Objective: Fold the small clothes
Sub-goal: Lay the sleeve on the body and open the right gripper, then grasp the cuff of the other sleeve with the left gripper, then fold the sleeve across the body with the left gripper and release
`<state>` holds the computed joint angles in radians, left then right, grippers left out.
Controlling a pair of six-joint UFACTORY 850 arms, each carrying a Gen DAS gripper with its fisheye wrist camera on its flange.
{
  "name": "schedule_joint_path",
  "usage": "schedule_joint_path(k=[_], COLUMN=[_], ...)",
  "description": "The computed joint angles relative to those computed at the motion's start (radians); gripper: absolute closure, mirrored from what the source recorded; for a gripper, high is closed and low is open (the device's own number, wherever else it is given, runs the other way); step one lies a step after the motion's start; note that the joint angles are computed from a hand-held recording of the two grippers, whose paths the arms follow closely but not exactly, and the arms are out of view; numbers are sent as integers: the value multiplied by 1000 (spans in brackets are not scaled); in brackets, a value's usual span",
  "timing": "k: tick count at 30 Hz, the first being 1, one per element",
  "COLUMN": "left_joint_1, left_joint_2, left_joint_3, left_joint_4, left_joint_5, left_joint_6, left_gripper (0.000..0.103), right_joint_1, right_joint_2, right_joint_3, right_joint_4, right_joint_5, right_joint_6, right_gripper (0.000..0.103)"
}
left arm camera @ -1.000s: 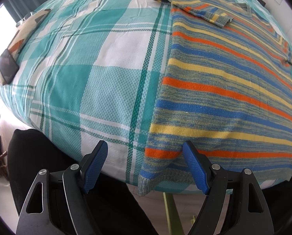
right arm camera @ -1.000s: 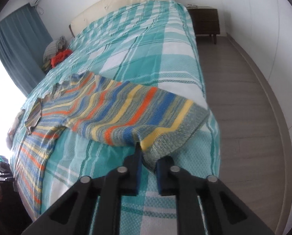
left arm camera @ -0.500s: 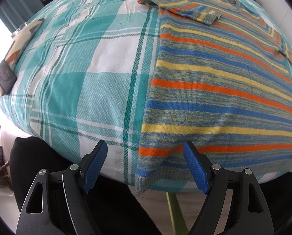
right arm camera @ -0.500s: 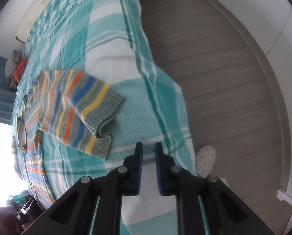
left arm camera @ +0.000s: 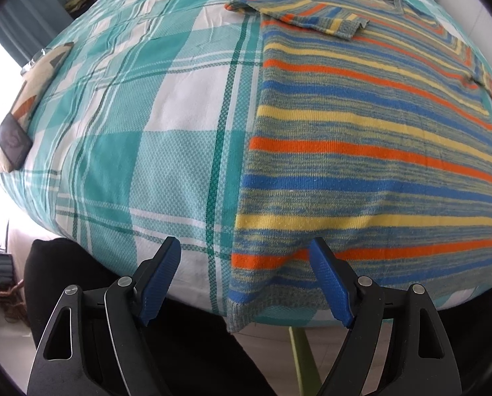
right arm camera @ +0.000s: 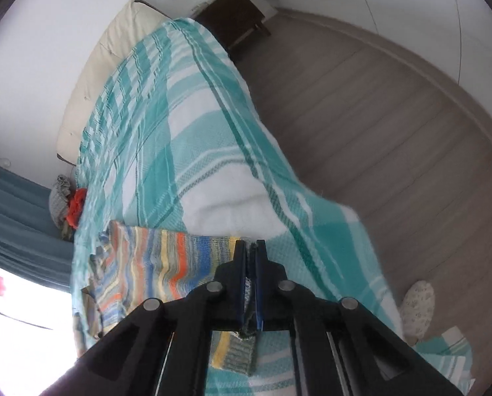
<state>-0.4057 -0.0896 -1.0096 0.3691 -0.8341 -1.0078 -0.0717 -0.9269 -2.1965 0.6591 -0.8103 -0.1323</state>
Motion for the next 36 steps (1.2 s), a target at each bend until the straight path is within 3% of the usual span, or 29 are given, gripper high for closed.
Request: schedule_joint_path(k=[2,4,6,7,8,10,12,14,15,17,18,20,22,26,27,28,29,30,31,34,36], left_joint_1=[11,9,0,-4,-7,-8,0,14,20,32,37,54,75,105,114,124,141,161,183,287,377], left_joint_2=[-10,-9,-2,0,-1,-1,-1,-11,-22,-43,-50,-83,-159,-387,-445,-496,-532,-535,-516,-381,-295], left_joint_3=[-4,-8,-11,-14,-18,-27,-38,-64,-87,-141,-167,-226,-310,-516,-570,-618,-654,-656,-640,-516,-436], left_joint_4=[-40,-44,-13,8,31,74,106,123,133,177,205,251,211,76,33,-18,-98,-167,-193,-320,-362], left_joint_5=[8,15,17,11,1,-11,-2,18,24,48,74,145,212,209,181,148,123,140,168,314,370], left_joint_6=[25,20,6,3,-1,-8,-8,15,30,47,51,88,236,510,561,610,663,674,644,530,447], left_gripper=[21,21,21,21,21,21,21,21,21,21,21,4,2,4,7,28,62,77,99,99,100], right_joint_1=[21,38,54,63,70,82,89,92,91,103,113,140,161,214,234,252,274,297,322,383,404], right_joint_2=[-14,-60,-54,-36,0,123,204,214,181,150,165,260,370,586,623,660,693,726,756,821,839], right_joint_3=[-25,-88,-85,-71,-29,141,246,256,217,228,256,386,520,782,831,879,919,962,1001,1096,1122], right_joint_4=[-165,-231,-312,-374,-436,-499,-395,-208,-167,-211,-295,-505,-615,-495,-464,-412,-399,-423,-488,-784,-928], right_joint_5=[20,-38,-22,2,46,216,309,238,139,60,84,218,327,504,528,550,567,590,620,711,730], right_joint_6=[81,85,106,140,174,177,29,-134,-154,-97,-33,158,290,193,165,116,107,131,196,496,633], right_gripper=[101,99,88,68,52,52,51,43,42,50,50,48,46,36,36,36,36,36,36,36,35])
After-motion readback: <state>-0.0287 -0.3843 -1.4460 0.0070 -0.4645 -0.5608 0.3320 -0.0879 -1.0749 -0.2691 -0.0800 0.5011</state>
